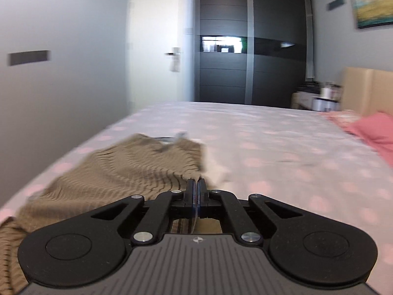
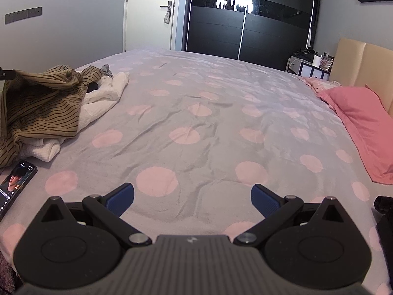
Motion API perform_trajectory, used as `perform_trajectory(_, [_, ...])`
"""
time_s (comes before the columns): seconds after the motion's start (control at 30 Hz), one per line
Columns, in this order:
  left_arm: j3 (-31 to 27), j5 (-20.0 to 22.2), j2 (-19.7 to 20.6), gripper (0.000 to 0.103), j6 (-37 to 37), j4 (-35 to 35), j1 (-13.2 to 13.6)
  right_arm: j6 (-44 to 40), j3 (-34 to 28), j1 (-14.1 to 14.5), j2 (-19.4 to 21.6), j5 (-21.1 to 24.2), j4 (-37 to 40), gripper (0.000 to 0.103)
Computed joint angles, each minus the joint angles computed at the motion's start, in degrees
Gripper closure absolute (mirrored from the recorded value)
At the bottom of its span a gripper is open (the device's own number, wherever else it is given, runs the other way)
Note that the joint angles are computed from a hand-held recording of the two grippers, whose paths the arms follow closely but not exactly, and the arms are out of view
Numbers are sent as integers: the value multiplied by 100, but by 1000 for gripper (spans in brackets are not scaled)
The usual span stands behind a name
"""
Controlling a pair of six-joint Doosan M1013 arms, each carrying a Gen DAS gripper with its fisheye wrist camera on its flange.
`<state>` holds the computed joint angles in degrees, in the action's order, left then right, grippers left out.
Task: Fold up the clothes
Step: 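Pull the striped garment with the left tool while the right tool approaches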
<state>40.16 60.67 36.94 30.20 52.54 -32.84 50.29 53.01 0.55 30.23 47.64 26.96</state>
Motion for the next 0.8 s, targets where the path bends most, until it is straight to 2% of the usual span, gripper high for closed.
perform_trajectory(0.1, [-79,-616,12,103,435,-635,-54,10,14,0,-11,-15,9,1])
perform_trajectory(0.2, [-334,-1116,146,103,1347,-1499,-118,28,37,-3,-30,-74,12,1])
perform_trajectory(0.4, [-652,-1716,342,103,3535,-4243,-147,500,-10,-66,-30,-314,-241,1])
perform_trajectory(0.47, [-711,-1683,396,103,4394,-5367,-121,776,-47,-102,-15,-355,-373,1])
perform_trajectory(0.53, [-808,-1435,479,103,5279,-6519,-79,1002,-87,-132,5,-356,-487,1])
perform_trajectory(0.57, [-868,-1251,525,103,5605,-6876,-79,1094,-113,-143,19,-331,-536,1])
perform_trajectory(0.6, [-911,-1065,560,103,5844,-7073,-86,1165,-141,-152,34,-288,-569,1])
perform_trajectory(0.7, [-903,-739,580,103,5934,-6929,-121,1161,-209,-172,67,-82,-497,1])
perform_trajectory(0.73, [-878,-682,575,101,5891,-6868,-129,1091,-225,-174,77,-8,-442,1])
perform_trajectory(0.8, [-809,-672,547,91,5648,-6694,-142,924,-247,-164,93,127,-358,1])
